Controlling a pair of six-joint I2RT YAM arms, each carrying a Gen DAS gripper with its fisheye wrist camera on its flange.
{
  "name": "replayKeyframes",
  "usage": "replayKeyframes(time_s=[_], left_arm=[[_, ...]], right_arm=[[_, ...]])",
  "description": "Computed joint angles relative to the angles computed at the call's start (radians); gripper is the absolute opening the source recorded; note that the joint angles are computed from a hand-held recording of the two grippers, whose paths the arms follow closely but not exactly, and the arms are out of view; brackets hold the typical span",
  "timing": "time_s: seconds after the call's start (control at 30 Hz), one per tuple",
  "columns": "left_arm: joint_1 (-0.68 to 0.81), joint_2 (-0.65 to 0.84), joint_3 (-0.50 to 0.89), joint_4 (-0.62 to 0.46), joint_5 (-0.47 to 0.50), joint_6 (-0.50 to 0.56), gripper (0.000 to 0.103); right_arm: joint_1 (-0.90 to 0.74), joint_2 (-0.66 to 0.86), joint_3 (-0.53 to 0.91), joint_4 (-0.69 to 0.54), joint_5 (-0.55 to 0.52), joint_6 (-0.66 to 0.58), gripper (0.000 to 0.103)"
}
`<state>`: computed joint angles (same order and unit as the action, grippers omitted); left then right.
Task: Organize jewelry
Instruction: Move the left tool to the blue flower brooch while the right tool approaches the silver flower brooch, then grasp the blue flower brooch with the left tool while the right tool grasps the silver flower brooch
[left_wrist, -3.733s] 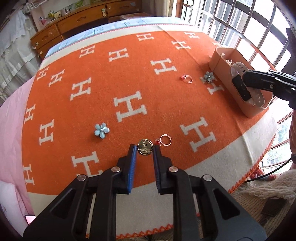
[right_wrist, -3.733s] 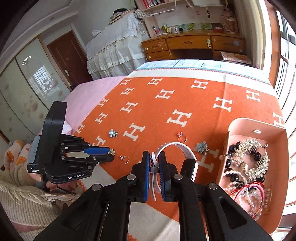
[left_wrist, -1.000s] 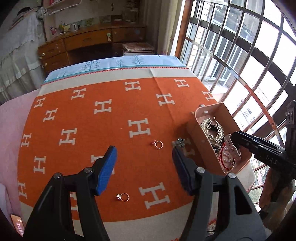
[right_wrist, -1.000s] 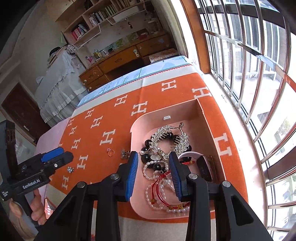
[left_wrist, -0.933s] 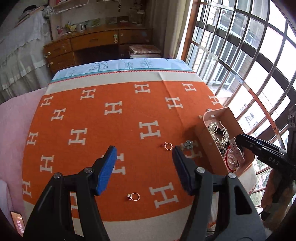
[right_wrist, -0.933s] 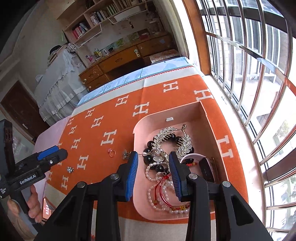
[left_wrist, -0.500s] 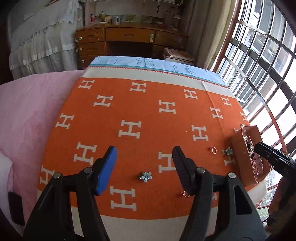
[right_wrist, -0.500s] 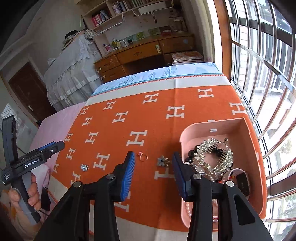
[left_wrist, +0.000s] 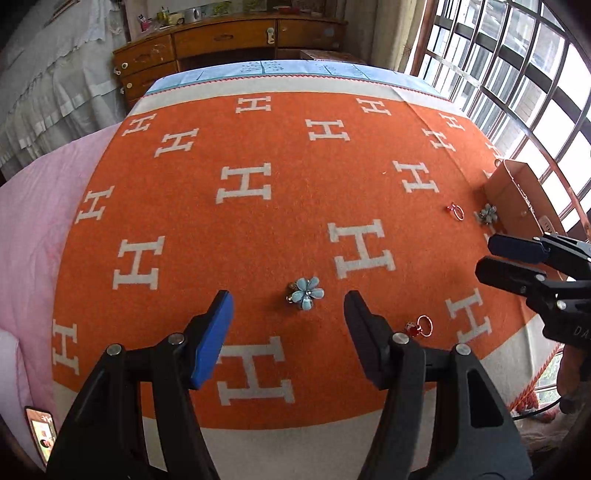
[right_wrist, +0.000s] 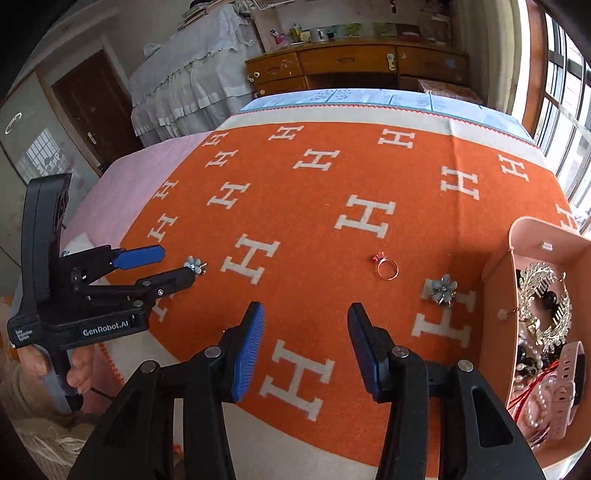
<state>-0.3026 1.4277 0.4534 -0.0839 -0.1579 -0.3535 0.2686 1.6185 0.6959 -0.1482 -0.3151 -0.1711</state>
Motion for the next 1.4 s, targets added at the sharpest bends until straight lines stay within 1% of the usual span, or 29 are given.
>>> replayKeyframes(time_s=[0.07, 0.13, 0.17, 0.2, 0.23, 0.27, 0.3, 0.4, 0.47, 0.63, 0.7, 0.73, 0.77, 0.87, 1.0, 1.1, 1.23, 1.27, 1.3, 1.33, 1.4], left_arm=[[-0.008, 0.032, -0.004, 0.037, -0.009, -0.001, 0.059], [-0.011, 0.054, -0.01, 0.072, -0.012, -0.001, 0.056], [-0.012, 0.062, -0.013, 0.089, -0.015, -0.001, 0.049], [-0.012, 0.073, -0.013, 0.104, -0.015, 0.0, 0.038], [-0.011, 0.084, -0.013, 0.118, -0.012, 0.0, 0.032], [-0.024, 0.087, -0.023, 0.144, -0.037, -0.004, 0.027], [-0.025, 0.09, -0.027, 0.161, -0.04, 0.007, 0.018], [-0.031, 0.096, -0.037, 0.198, -0.042, 0.025, 0.018], [-0.02, 0.099, -0.038, 0.213, -0.024, 0.035, 0.017], [0.029, 0.083, -0.055, 0.235, 0.045, 0.068, 0.017], [0.043, 0.07, -0.072, 0.247, 0.066, 0.073, 0.017], [0.049, 0.068, -0.077, 0.251, 0.076, 0.076, 0.017], [0.055, 0.063, -0.082, 0.254, 0.084, 0.079, 0.017], [0.067, 0.058, -0.092, 0.264, 0.103, 0.089, 0.017], [0.083, 0.052, -0.104, 0.276, 0.126, 0.101, 0.017], [0.088, 0.052, -0.105, 0.279, 0.134, 0.104, 0.017], [0.089, 0.051, -0.103, 0.273, 0.132, 0.104, 0.017], [0.089, 0.051, -0.103, 0.272, 0.135, 0.103, 0.017], [0.091, 0.05, -0.102, 0.268, 0.137, 0.103, 0.017], [0.091, 0.048, -0.1, 0.26, 0.14, 0.103, 0.017], [0.09, 0.046, -0.093, 0.246, 0.142, 0.102, 0.017]], right_arm=[[-0.02, 0.014, -0.006, 0.03, 0.011, 0.031, 0.048], [-0.045, 0.013, -0.016, 0.055, 0.027, 0.053, 0.048], [-0.062, 0.013, -0.017, 0.06, 0.026, 0.065, 0.048], [-0.077, 0.016, -0.016, 0.066, 0.02, 0.081, 0.048], [-0.092, 0.016, -0.023, 0.081, 0.017, 0.101, 0.048], [-0.102, 0.013, -0.032, 0.099, 0.025, 0.124, 0.048], [-0.11, 0.01, -0.04, 0.116, 0.035, 0.144, 0.048], [-0.12, 0.006, -0.056, 0.156, 0.074, 0.204, 0.048], [-0.119, -0.003, -0.064, 0.161, 0.098, 0.232, 0.048], [-0.029, 0.006, -0.087, 0.224, 0.288, 0.366, 0.047], [0.01, 0.031, -0.079, 0.234, 0.375, 0.419, 0.045], [0.024, 0.053, -0.066, 0.234, 0.402, 0.443, 0.043], [0.036, 0.078, -0.049, 0.227, 0.43, 0.468, 0.04], [0.06, 0.136, -0.013, 0.241, 0.512, 0.534, 0.037], [0.091, 0.196, 0.041, 0.226, 0.6, 0.559, 0.035], [0.105, 0.224, 0.082, 0.19, 0.628, 0.557, 0.035], [0.079, 0.253, 0.151, 0.125, 0.607, 0.565, 0.031], [0.073, 0.262, 0.168, 0.113, 0.6, 0.557, 0.029], [0.067, 0.267, 0.18, 0.106, 0.593, 0.549, 0.023], [0.06, 0.264, 0.181, 0.103, 0.583, 0.538, 0.021], [0.044, 0.254, 0.172, 0.114, 0.546, 0.522, 0.02]])
